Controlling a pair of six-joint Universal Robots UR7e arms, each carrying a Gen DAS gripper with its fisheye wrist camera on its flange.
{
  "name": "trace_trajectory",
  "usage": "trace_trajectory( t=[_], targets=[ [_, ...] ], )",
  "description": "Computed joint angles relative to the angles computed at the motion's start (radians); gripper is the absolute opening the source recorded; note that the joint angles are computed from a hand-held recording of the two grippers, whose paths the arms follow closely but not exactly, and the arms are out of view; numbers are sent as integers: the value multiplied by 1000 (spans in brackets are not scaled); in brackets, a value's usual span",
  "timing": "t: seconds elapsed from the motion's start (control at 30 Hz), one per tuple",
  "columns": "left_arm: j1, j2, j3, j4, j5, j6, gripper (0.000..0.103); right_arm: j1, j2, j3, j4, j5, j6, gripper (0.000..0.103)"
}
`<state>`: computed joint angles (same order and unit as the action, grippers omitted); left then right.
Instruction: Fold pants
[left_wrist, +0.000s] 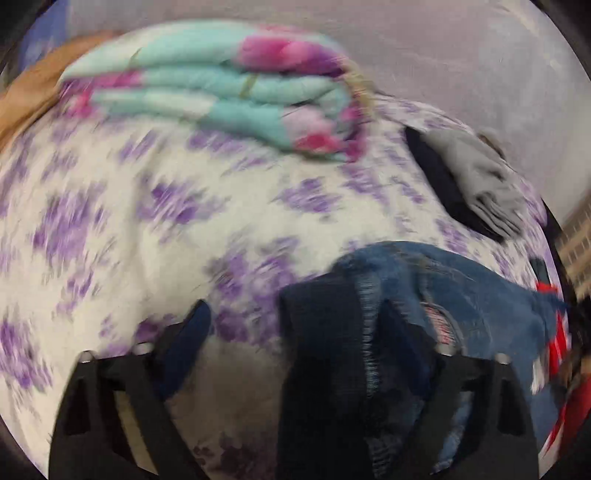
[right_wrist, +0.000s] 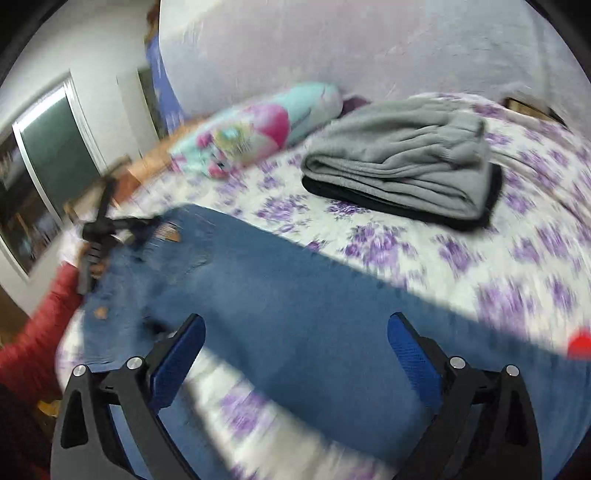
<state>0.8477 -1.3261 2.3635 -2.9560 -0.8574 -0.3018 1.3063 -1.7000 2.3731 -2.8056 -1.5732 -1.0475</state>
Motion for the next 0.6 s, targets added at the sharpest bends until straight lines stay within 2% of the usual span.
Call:
trace_trajectory(
  t=[0.03, 0.07, 0.17, 0.23, 0.27, 0.3, 0.37, 0.4, 0.43, 0.47, 0.5, 0.53, 0.6],
  targets=[
    [-14, 7, 10, -34, 3, 45, 69, 30, 57, -30, -16, -36, 3, 100],
    [-25, 14, 15, -58, -3, 84, 57, 56, 109, -63, -15, -63, -2, 100],
    [-37, 38, 11, -83, 9, 129, 53, 126, 254, -180, 31, -126, -44, 100],
    [-20, 34, 8, -115, -33, 151, 51, 147, 310, -230, 69, -145, -76, 98],
    [-9, 29, 6, -119, -55, 152, 51, 156, 343, -261, 115, -158, -90, 92],
    [1, 26, 2, -119, -71, 153, 51, 157, 367, -286, 162, -161, -95, 81],
    [9, 24, -2, -114, -83, 150, 51, 148, 415, -326, 238, -184, -55, 65],
    [6, 24, 0, -119, -78, 153, 51, 134, 425, -318, 213, -177, -45, 61],
    [-1, 25, 3, -125, -70, 157, 51, 124, 405, -275, 146, -151, -74, 55],
    [-7, 19, 12, -130, -63, 162, 51, 125, 386, -237, 102, -157, -92, 32],
    [-14, 21, 16, -142, -54, 169, 51, 136, 356, -184, 43, -172, -115, 18],
    [-23, 21, 22, -157, -44, 177, 51, 147, 334, -143, -12, -184, -127, 13],
    [-56, 12, 47, -203, -17, 192, 49, 165, 247, -51, -86, -173, -136, 11]
  ],
)
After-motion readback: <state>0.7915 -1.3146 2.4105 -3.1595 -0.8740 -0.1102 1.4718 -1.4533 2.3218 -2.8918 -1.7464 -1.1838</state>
